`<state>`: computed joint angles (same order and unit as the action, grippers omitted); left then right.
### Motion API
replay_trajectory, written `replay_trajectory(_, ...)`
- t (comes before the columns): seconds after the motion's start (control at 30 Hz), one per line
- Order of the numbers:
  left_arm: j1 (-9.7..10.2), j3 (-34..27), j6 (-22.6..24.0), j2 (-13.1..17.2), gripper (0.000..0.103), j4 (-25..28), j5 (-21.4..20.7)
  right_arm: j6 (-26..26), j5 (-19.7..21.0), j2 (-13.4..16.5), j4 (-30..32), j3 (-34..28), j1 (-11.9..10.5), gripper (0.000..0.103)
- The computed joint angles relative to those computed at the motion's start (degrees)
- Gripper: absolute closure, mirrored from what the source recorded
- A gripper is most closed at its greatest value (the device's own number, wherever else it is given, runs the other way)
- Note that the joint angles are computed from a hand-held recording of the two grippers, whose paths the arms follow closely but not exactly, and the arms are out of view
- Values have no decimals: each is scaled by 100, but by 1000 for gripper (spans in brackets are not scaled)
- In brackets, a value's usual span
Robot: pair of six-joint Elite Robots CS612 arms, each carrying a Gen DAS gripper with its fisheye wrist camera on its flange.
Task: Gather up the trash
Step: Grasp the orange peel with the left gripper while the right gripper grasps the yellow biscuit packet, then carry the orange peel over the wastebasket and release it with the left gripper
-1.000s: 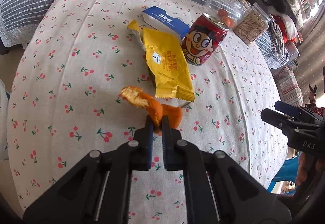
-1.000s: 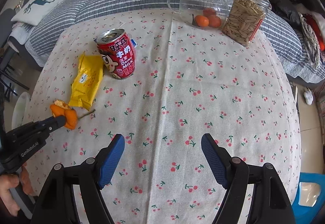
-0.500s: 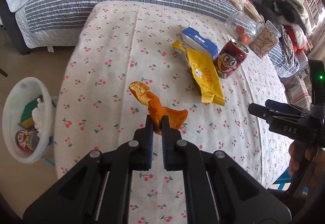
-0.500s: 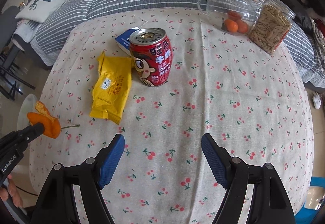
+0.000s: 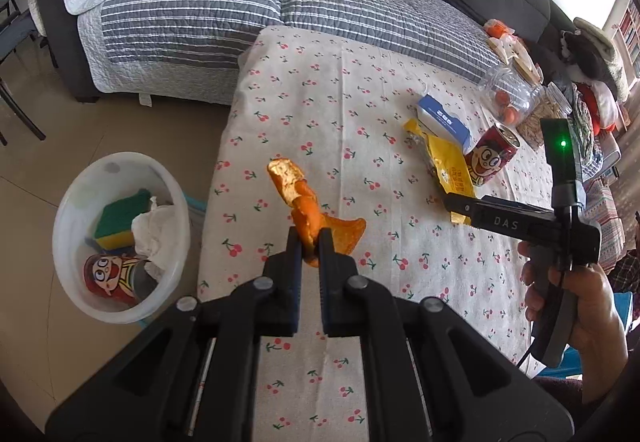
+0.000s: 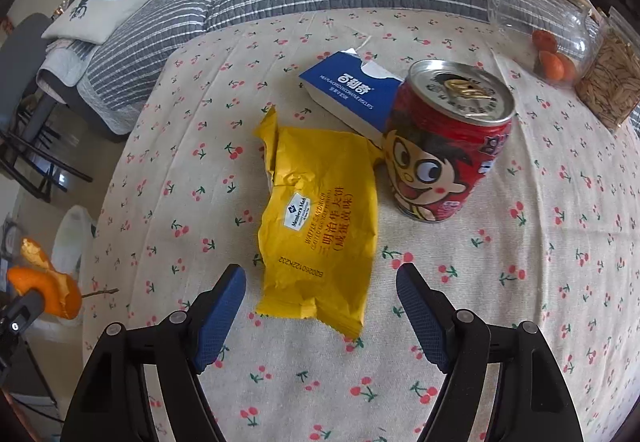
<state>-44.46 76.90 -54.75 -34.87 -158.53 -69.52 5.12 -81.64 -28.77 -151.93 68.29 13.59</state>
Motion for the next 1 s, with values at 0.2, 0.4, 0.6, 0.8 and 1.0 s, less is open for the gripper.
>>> replay_trajectory(0.2,38,359,-225,-183,95,-122,118,-129,-260,133,106,-195,59,46)
replay_trajectory(0.4,67,737,-503,-378,94,-364,257,-251,-211,8,-106,-18,48,55)
replay_trajectory(0.6,115,1217,-956,-612,94,-512,516,-373,-31,-200,-289,273,52,55)
replay_trajectory(0.8,207,1598,-1618,-741,94,-358,678,-533,106,-356,-425,495,92,55)
replay_trajectory(1.0,295,1688,-1931,-698,94,-213,622,-694,215,-416,-509,586,180,55)
